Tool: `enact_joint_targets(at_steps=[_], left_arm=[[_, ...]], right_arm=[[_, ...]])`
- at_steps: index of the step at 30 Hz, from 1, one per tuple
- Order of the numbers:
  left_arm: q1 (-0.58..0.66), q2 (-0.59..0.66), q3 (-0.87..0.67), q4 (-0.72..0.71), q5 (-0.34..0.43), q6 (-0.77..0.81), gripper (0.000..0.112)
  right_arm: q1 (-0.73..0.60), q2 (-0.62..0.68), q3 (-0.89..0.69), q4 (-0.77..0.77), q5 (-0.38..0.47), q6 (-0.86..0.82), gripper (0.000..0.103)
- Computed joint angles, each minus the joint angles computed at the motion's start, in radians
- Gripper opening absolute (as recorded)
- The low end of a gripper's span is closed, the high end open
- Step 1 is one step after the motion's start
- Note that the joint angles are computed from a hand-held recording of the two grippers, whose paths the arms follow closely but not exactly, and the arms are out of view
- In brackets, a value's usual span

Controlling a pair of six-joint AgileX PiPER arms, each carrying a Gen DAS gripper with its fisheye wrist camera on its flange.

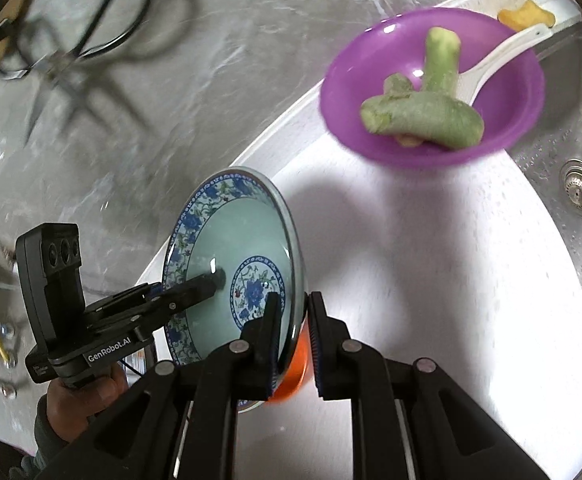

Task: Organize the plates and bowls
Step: 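Lift the blue-patterned bowl with left tool and lower it beside the plates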

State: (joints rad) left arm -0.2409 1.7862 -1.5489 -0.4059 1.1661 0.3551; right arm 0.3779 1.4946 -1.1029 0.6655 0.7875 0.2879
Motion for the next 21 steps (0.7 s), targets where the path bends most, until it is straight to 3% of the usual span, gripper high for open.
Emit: enact_joint_targets(at_steps=[8, 14, 21], left_arm=[[0.052, -0.397, 0.461, -0.034, -0.024, 0.043, 0.022], [0.116, -0.625, 0.729, -0.029, -0.020, 0.063, 0.022], [0.166, -0.714, 0.959, -0.042, -0.098, 0.106, 0.022]], right_arm=[[0.193, -0.157, 0.077, -0.102, 0.034, 0.183, 0.016], [0.330, -0.210, 0.146, -0.121, 0.007, 0.272, 0.016], [0.441, -0.144, 0.207, -0.086, -0.057, 0.221, 0.016]])
